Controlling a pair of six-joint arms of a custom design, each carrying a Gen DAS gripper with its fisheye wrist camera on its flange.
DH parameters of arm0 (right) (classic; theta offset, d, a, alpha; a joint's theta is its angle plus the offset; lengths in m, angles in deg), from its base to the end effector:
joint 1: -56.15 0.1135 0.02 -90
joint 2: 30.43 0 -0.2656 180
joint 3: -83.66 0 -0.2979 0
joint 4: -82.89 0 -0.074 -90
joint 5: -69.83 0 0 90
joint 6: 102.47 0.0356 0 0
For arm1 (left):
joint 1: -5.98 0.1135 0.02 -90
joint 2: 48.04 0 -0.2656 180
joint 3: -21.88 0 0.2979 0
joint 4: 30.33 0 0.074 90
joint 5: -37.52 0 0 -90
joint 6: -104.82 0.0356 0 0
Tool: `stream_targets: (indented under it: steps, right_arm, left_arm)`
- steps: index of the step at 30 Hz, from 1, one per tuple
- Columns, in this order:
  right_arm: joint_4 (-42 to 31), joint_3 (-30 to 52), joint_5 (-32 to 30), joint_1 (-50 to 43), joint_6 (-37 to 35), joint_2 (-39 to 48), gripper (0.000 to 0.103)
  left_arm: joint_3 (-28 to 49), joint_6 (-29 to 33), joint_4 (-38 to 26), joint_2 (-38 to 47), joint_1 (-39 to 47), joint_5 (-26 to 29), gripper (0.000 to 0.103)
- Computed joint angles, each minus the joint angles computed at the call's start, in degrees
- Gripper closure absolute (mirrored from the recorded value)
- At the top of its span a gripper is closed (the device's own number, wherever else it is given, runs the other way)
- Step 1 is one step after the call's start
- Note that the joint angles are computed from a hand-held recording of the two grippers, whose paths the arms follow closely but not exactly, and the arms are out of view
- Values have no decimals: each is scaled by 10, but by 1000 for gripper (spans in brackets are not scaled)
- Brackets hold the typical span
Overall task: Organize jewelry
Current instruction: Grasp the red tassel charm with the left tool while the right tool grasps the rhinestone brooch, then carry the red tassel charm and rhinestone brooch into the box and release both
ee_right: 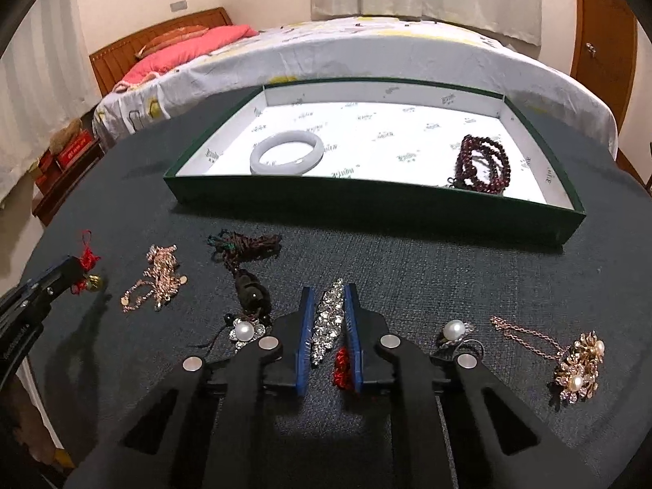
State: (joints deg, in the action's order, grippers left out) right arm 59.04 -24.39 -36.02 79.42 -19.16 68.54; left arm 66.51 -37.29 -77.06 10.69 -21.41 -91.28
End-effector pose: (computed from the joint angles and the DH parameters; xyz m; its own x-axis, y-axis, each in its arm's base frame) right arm 0.3591 0.1650 0.1565 -0.6450 -0.3994 -0.6515 -0.6177 0.7744 0.1369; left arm 0.2062 -0.0817 0.1791 -0.5451 -0.4103 -0.7311 -0.5582 0.8283 -0.0486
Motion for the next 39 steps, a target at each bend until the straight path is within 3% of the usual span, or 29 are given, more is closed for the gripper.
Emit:
stream_targets:
  steps: [9, 19, 29, 39]
  right_arm:
    - [6, -5, -38, -20, 14, -46, 87]
    - [11, 55, -58, -36, 16, -43, 87]
    - [8, 186, -57, -46, 16, 57, 87]
    - [-60, 355, -53, -53, 15, 222, 87]
  left_arm:
    - [27, 19, 6, 3, -15, -10, 96]
    - [103, 146, 111, 56, 25, 26, 96]
    - [233, 267, 248, 225, 72, 95, 96]
    - [362, 284, 282, 417, 113, 182, 96]
